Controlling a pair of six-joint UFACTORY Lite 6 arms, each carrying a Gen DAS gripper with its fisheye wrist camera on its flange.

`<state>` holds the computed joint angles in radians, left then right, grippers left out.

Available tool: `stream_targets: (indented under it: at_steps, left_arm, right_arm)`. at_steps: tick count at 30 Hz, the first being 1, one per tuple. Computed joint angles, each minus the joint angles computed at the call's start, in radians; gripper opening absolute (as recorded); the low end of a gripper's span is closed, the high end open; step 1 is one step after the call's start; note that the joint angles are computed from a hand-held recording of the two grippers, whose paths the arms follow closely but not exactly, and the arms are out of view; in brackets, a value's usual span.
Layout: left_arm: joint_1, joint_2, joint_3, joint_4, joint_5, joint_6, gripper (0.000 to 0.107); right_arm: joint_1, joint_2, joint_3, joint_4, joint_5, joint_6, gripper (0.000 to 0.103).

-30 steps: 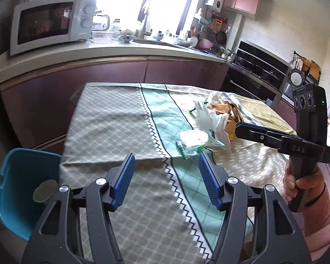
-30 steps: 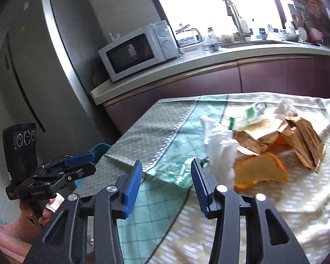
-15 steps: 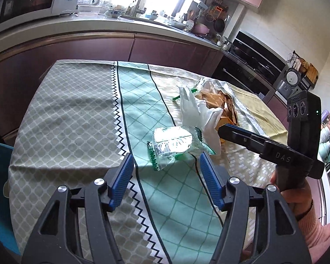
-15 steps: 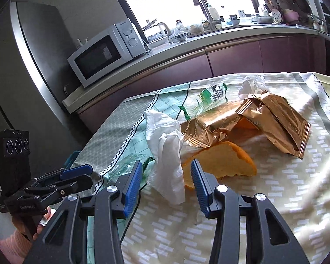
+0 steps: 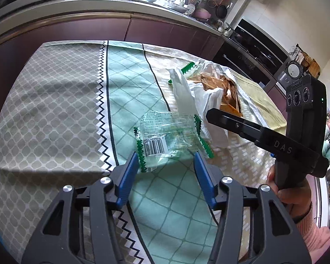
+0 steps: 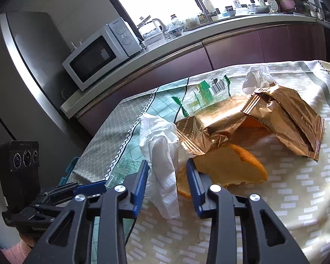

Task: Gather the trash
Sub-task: 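Grasp the clear plastic wrapper with the left gripper while the right grasps the tissue, then carry the wrapper to the teal bin with the left gripper while the right carries the tissue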

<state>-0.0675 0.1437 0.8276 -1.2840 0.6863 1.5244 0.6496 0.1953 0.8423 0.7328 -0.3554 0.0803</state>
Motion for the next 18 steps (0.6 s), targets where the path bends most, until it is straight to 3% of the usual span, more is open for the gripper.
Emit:
stream_targets:
  at_steps: [2, 4, 11, 18]
  left_arm:
    - [-0.016, 0.009, 0.007, 0.010, -0.012, -0.018, 0.036]
    - [-0.025, 0.022, 0.016, 0.013, -0.022, -0.028, 0.017]
    - [-0.018, -0.020, -0.025, -0.013, -0.019, -0.003, 0.016]
    - [0.023, -0.109, -0.072, -0.008, 0.012, 0.017, 0.011]
  right_arm:
    - [-0.011, -0.003, -0.006, -0.064, 0.005, 0.062, 0.015]
    - [-0.016, -0.007, -0.011, -0.101, 0.008, 0.097, 0.009]
    - [-0.008, -0.038, -0.046, -0.164, -0.013, 0.158, 0.003]
    - [0.012, -0.101, -0.103, -0.182, -0.044, 0.186, 0.002]
